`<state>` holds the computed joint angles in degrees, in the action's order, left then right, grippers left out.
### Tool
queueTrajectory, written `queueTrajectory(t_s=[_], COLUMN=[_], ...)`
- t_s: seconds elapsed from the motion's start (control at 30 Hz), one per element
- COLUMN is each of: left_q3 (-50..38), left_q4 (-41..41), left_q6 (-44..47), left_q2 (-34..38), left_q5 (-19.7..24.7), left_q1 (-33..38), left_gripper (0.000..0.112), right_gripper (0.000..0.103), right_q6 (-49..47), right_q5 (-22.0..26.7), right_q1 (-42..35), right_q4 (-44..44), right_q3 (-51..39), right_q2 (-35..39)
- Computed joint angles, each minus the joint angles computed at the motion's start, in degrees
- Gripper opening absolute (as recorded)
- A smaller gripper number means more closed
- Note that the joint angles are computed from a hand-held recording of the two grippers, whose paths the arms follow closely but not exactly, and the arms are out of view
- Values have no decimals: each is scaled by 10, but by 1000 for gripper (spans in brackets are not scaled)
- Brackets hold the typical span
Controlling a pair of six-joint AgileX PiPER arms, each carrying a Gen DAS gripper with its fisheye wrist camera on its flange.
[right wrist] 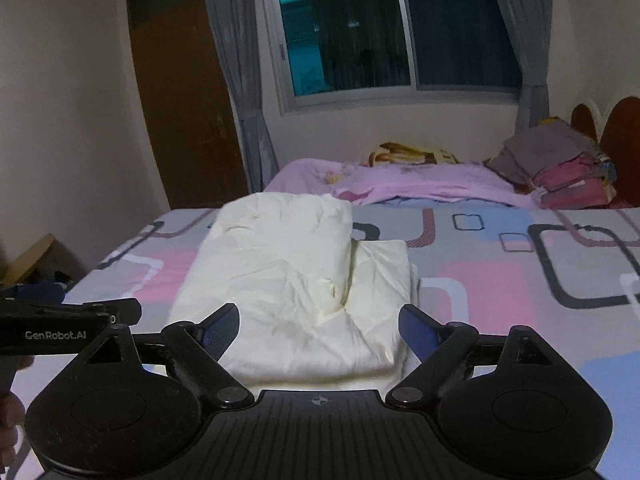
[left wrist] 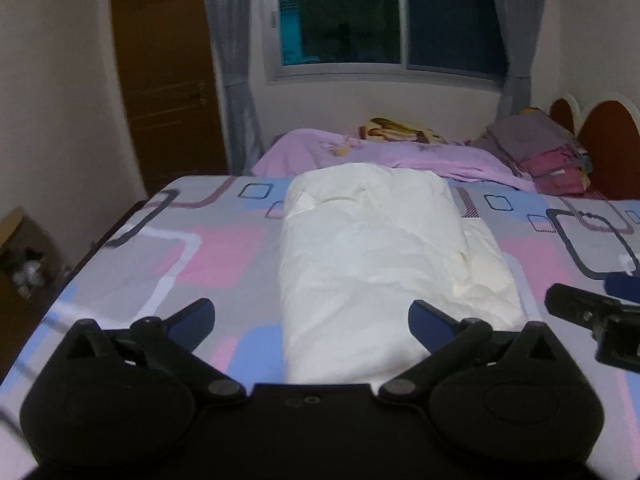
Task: Fold large clothes
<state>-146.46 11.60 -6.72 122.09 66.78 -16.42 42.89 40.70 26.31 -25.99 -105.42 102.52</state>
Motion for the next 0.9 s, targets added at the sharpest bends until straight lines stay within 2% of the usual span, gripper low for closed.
queueTrajectory(t_s=[0.03,0.07,0.17,0.27,0.57,0.8,0.9], left_q3=[45,88,238,323,446,469,474], left_q4=[17,28,58,80,103,129,137], left_q6=[-18,-31,-64,-87,-153,-171,-172], left_q2=[-33,-65,-171,-245,-387,-423,-431], left_q5=[-3,-10,-68,-92,-95,-65,-54], left_q1=[-10,-17,-37,-55,-88,-105,-111], left_gripper=[103,103,103,103,103,103,103], right_gripper=[98,100,100,100,100,100,100], right_q6=[20,34,82,130,228,260,262], right_q5=[2,5,35,76,195,261,272], right_q1=[16,30,80,127,271,353,365], right_q4=[-21,-40,-112,-164,-271,-327,-337], right_q3=[27,52,105,136,170,158,155], right_q2=[-27,-53,-118,-163,-236,-242,-240])
